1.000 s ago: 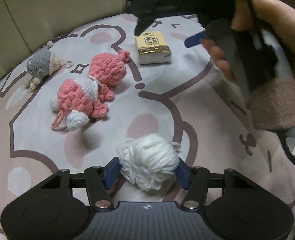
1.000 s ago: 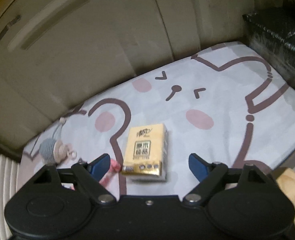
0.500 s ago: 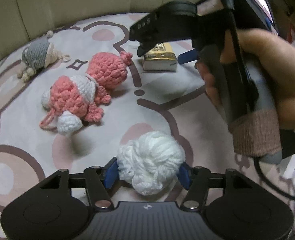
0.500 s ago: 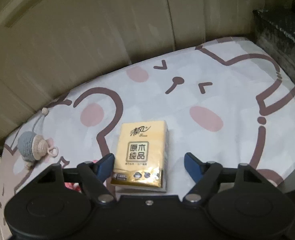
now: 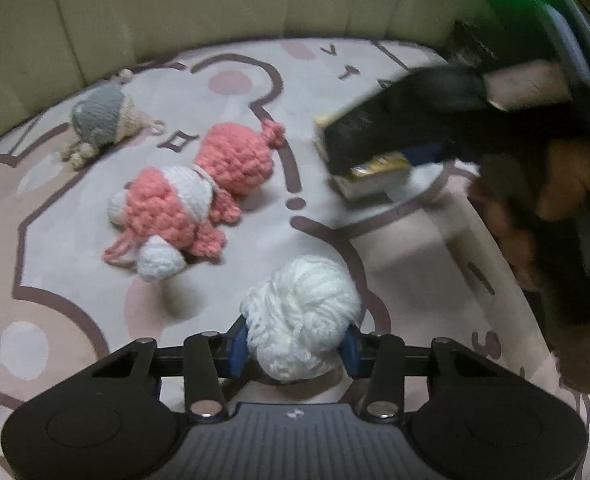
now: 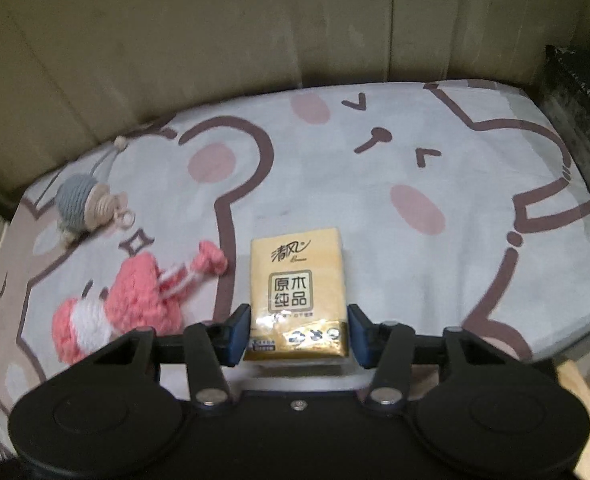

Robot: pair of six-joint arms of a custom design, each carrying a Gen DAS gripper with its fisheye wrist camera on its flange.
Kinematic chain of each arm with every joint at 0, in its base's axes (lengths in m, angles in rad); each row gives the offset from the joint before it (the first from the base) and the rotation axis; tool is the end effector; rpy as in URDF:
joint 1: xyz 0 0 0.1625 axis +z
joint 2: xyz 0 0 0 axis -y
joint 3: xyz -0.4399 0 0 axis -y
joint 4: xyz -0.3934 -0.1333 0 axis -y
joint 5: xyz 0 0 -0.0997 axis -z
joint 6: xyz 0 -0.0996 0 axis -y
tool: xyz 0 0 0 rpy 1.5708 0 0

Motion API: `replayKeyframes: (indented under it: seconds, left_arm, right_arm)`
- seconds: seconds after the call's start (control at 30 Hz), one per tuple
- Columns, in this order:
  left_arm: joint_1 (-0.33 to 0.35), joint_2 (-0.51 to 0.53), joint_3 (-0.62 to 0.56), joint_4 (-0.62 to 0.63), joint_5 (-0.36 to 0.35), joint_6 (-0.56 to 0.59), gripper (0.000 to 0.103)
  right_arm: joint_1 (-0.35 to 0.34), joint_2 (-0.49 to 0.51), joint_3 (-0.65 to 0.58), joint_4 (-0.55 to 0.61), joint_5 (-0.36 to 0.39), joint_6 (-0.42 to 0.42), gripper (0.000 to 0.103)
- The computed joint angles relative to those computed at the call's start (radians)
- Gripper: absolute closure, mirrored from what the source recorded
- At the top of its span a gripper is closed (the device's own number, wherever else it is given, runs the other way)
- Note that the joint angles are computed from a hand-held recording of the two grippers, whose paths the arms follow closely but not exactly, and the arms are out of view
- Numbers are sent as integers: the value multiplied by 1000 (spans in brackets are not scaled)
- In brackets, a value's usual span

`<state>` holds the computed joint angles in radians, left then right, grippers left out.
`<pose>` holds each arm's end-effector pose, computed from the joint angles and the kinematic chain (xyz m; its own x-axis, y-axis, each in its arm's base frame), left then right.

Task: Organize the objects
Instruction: 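Grasp the white yarn ball with the left tool while the right tool grasps the yellow tissue pack, then carry the yarn ball and tissue pack with both tools over the black box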

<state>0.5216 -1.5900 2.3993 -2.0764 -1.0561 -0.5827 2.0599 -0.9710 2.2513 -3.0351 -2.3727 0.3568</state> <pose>-0.1972 -0.3236 0.2050 -0.7108 0.4298 -0.5568 0.5224 0.8527 -0.0088 0.2761 -0.3874 0.0989 -0.7944 0.1058 0.5981 -0.1968 0.8868 -0.4182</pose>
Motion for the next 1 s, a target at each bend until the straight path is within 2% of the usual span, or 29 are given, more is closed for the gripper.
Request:
replayKeyframes:
  seconds: [0.37,0.6,1.0]
  left_arm:
    - [-63,-67,-23,77,81,-155,59]
    - [-113,-78,-37,96,108,-234,59]
    - [-182,-79,-55,75,153,-338,59]
  right_arm:
    - [77,-150,62,47,8,-34,52]
    - [130,-251,91,69,10,-40,52]
    - [204,-416,132,213,-46,-39,52]
